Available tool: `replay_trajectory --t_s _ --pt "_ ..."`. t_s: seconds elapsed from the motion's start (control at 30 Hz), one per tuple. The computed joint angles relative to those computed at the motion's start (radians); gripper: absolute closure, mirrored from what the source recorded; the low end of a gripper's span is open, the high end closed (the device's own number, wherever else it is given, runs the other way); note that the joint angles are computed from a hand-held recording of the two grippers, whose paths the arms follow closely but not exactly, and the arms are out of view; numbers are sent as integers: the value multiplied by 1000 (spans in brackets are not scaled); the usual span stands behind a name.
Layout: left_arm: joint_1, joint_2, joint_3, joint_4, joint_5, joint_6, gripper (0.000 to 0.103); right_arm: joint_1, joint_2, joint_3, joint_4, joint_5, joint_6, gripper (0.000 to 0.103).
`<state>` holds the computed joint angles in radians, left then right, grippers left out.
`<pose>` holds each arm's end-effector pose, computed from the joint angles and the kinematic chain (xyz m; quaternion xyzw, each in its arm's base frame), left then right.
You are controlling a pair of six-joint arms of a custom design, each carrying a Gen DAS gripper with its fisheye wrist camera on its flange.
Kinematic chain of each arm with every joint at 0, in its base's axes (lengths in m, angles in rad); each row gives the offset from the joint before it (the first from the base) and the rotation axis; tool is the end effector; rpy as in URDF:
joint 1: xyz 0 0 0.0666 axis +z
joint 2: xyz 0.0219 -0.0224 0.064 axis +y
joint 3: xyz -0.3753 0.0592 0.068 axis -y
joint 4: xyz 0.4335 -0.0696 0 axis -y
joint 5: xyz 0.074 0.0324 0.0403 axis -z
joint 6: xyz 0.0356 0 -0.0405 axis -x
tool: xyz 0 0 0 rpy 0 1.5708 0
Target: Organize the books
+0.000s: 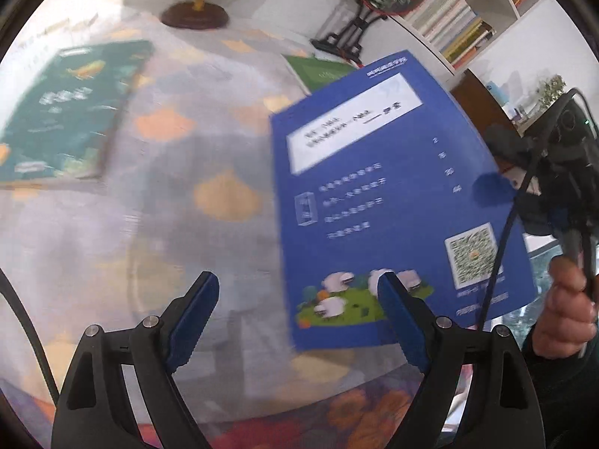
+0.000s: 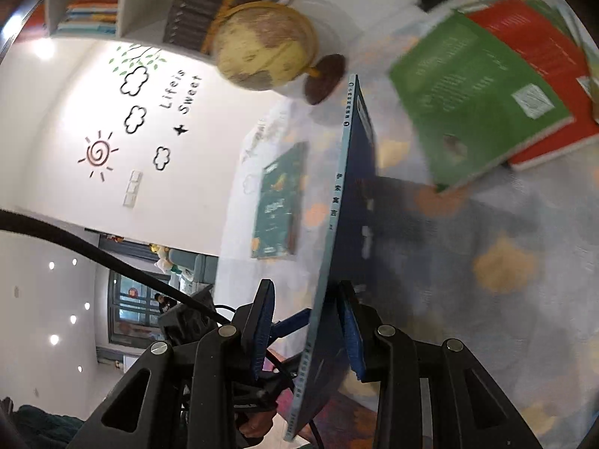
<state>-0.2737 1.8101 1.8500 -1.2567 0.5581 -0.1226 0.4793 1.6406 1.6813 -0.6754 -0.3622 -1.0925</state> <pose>0.6168 -0.1931 0.3986 0.2338 0.9182 -0.2831 0.1483 0.5581 0.3038 0.4541 0.1875 0.8614 0.4276 0.1999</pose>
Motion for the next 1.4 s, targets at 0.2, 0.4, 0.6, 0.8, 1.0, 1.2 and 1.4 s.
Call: replay_trajectory --t_s 0.2,0.4,0.6,0.8,1.0,1.2,1.4 --pt "90 -5 28 -1 -108 -17 18 58 143 203 -22 8 25 69" --pt "167 5 42 10 -255 -24 20 108 331 425 -107 -24 38 69" --pt "206 59 84 -27 -200 -30 20 140 428 552 -256 44 52 69" --pt "171 108 141 -76 -157 -110 20 163 398 511 -418 262 51 55" --pt "137 166 202 -111 -138 -144 22 189 431 544 -573 430 82 54" --pt "126 177 209 -110 -137 -170 42 195 460 549 -613 469 71 71" --pt "126 174 203 -113 -111 -178 42 201 478 556 -572 455 73 71"
